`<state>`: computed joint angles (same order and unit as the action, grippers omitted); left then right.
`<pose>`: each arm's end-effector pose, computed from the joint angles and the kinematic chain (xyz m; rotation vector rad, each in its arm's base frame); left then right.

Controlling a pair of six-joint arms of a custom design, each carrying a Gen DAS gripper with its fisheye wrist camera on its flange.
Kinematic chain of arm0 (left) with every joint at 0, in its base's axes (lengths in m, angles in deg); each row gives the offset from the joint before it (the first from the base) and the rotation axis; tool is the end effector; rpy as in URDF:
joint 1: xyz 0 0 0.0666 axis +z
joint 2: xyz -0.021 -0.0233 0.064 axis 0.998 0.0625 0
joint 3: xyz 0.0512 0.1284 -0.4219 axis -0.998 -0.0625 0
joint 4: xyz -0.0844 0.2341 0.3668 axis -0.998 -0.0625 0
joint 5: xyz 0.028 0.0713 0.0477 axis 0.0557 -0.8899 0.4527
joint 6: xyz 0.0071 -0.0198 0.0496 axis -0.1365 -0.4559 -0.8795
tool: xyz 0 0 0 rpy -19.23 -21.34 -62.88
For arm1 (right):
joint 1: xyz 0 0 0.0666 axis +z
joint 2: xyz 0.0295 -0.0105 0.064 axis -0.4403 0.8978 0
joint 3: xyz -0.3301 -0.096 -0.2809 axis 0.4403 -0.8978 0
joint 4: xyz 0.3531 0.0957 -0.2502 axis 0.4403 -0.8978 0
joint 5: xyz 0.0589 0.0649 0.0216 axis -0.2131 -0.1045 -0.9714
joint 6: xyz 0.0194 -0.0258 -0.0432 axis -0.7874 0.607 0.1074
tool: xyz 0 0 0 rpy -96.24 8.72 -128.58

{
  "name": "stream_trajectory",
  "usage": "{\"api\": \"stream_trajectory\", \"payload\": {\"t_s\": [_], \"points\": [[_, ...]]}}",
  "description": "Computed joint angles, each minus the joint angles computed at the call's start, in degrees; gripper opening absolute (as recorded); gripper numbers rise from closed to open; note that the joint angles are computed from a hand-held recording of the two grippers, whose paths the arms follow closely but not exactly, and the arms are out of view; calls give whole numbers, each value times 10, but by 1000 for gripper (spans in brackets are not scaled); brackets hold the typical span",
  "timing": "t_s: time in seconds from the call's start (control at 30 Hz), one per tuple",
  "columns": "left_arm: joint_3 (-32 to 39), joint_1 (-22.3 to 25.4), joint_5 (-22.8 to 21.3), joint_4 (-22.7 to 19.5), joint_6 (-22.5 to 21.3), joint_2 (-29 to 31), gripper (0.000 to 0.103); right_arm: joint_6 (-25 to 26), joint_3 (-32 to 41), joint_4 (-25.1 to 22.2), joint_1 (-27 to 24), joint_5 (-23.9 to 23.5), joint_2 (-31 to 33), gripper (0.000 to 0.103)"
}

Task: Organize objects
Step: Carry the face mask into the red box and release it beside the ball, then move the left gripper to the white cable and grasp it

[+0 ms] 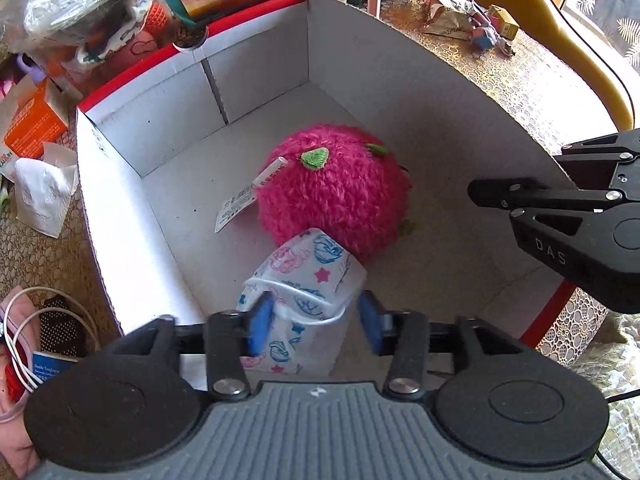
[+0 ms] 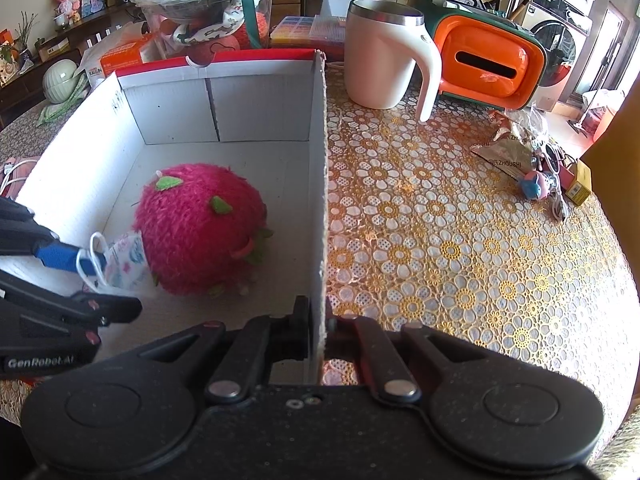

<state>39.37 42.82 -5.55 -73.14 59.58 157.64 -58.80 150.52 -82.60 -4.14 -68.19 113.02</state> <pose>0.3261 -0.2985 0.5006 0.0993 2.7657 0.0329 0.3601 0.1483 0.4785 -0.7513 2.4926 0.1903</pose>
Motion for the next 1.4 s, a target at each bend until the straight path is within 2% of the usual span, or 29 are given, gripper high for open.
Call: {"api": "stream_trajectory", "payload": {"t_s": [0.07,0.3,0.63,0.87,1.17,1.4], "points": [[-4,-2,0,11,-3,-7,61,0,0,0,0,1,0,3],[-16,-5,2,35,7,-34,64,2,3,-3,2,6,1,3],[-28,-17,-28,37,17,-106,64,-3,9,-16,2,4,4,3],[-53,-14,-76,0,52,-174,69,4,12,-20,9,17,5,4],[-90,-10,-117,-73,106,-258,77,7,15,-24,13,26,8,5],[-128,10,-127,-117,147,-320,82,9,14,-22,16,34,9,6]]}}
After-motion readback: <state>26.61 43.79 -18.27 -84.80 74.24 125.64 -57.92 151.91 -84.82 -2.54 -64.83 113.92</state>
